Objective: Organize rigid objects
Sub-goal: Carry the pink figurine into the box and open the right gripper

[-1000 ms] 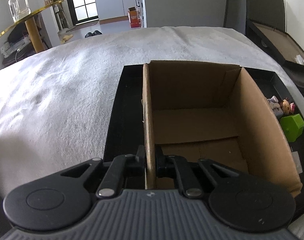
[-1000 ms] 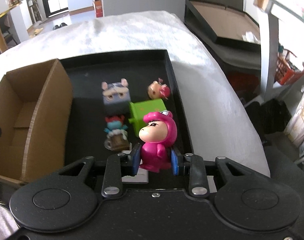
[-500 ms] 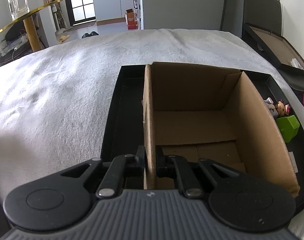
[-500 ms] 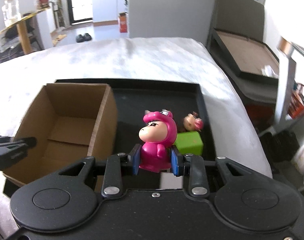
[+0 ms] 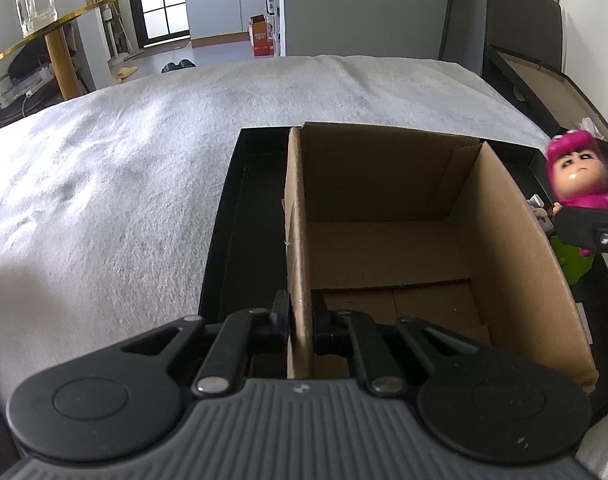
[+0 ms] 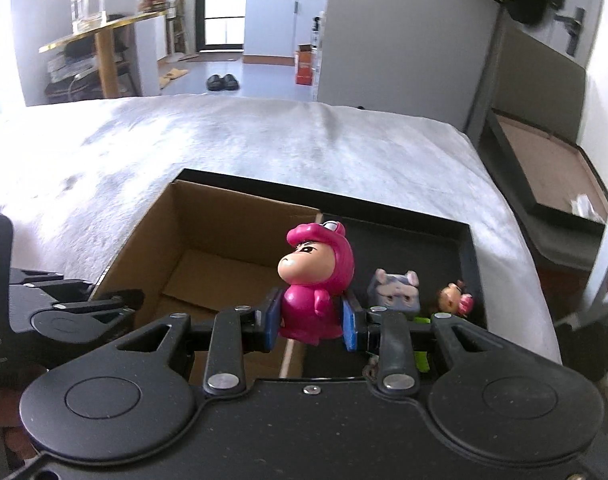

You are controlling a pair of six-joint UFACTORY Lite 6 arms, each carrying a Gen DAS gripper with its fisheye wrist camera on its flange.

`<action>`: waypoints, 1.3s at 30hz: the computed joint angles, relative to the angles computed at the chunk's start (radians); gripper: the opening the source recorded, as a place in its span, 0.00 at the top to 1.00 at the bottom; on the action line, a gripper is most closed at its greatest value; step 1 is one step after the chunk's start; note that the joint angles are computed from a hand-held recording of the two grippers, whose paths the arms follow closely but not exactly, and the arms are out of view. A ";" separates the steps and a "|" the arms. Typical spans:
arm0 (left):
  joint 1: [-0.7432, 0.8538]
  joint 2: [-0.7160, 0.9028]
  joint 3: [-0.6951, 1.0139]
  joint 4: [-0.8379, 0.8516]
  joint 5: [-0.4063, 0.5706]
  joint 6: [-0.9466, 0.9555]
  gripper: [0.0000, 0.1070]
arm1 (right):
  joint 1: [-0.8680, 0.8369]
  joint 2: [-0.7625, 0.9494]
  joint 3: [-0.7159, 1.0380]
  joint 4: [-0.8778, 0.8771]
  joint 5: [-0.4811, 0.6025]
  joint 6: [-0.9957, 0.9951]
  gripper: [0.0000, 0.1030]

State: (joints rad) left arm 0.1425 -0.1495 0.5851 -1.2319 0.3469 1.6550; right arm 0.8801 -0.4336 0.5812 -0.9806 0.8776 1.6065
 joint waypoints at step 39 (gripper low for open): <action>0.015 -0.030 -0.007 0.028 0.028 -0.043 0.88 | 0.010 -0.013 -0.032 -0.134 -0.081 0.029 0.59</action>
State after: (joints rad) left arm 0.1578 -0.1792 0.5780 -1.2036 0.3753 1.6119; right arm 0.8903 -0.4462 0.5497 -1.1150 0.7963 1.6356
